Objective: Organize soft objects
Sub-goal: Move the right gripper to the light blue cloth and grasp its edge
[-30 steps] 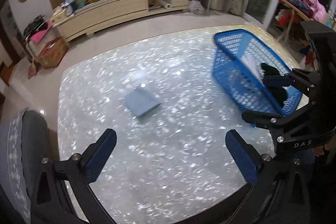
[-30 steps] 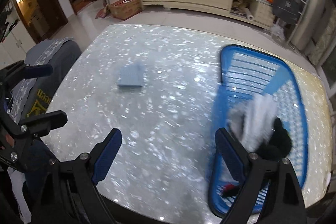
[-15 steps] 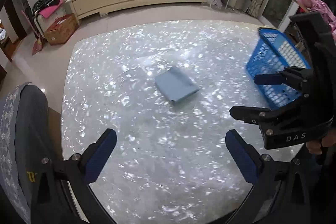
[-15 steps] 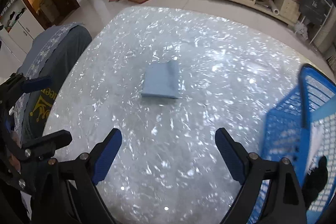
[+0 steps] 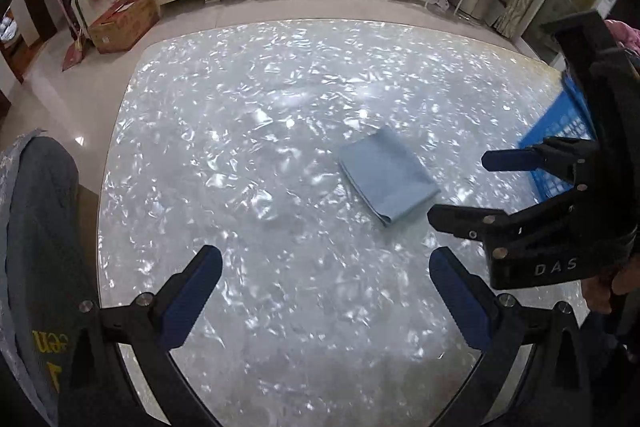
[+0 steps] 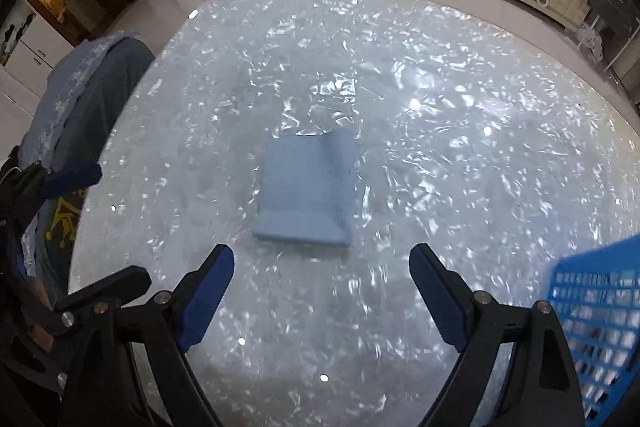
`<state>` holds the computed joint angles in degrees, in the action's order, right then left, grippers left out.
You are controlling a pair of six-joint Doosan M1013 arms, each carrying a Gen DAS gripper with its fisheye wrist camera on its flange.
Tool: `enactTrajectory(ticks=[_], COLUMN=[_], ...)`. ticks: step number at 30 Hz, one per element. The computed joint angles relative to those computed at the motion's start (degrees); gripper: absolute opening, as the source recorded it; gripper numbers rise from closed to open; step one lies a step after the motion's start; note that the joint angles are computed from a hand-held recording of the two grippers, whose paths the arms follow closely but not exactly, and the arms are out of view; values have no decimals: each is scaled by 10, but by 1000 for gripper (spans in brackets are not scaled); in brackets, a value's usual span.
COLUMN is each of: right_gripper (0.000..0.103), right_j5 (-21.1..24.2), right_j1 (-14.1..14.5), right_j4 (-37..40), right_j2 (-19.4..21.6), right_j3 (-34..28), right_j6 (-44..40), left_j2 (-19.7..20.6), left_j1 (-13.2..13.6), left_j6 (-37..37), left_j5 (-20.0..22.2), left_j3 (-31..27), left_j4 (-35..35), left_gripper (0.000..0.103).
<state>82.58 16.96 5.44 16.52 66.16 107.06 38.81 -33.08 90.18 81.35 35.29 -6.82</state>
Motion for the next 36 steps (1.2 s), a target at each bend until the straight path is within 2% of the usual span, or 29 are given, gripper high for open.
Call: enactTrajectory(ticks=[3,8,13,17,19,20,23,24,25,27,31,36], right_gripper=[77,74,52,47,39,30,23,16,15,4,3,3], right_j5=[2,15,20,20,25,27,41,41,41,41,36,25], right_j1=[0,-2,-11,-12,-8,-4,11,12,13,11,19,19], right_j4=[6,12,29,44,30,22,-14,-12,-8,8,0,15], right_j2=[13,33,47,55,60,62,74,76,76,79,78,50], right_j3=[-6,-17,-29,-35,-42,-45,-61,-63,-63,-66,-66,-47], right_j6=[-2,-2,3,7,8,8,-8,-15,-18,-17,0,3], left_j2=[6,19,21,18,18,17,18,17,16,13,5,-11], left_j1=[-1,4,9,11,11,12,11,10,10,7,6,5], left_j6=[-4,-14,-18,-17,-18,-18,-21,-21,-21,-20,-19,-22], left_j5=[-5,-3,-6,-12,-15,-16,-15,-16,-17,-20,-20,-26], left_j3=[-2,-10,-4,2,4,5,7,8,10,15,24,33], left_j4=[17,10,2,-4,-5,-5,-1,1,4,19,19,7], left_gripper=[103,103,103,103,103,103,103,103,103,103,103,103])
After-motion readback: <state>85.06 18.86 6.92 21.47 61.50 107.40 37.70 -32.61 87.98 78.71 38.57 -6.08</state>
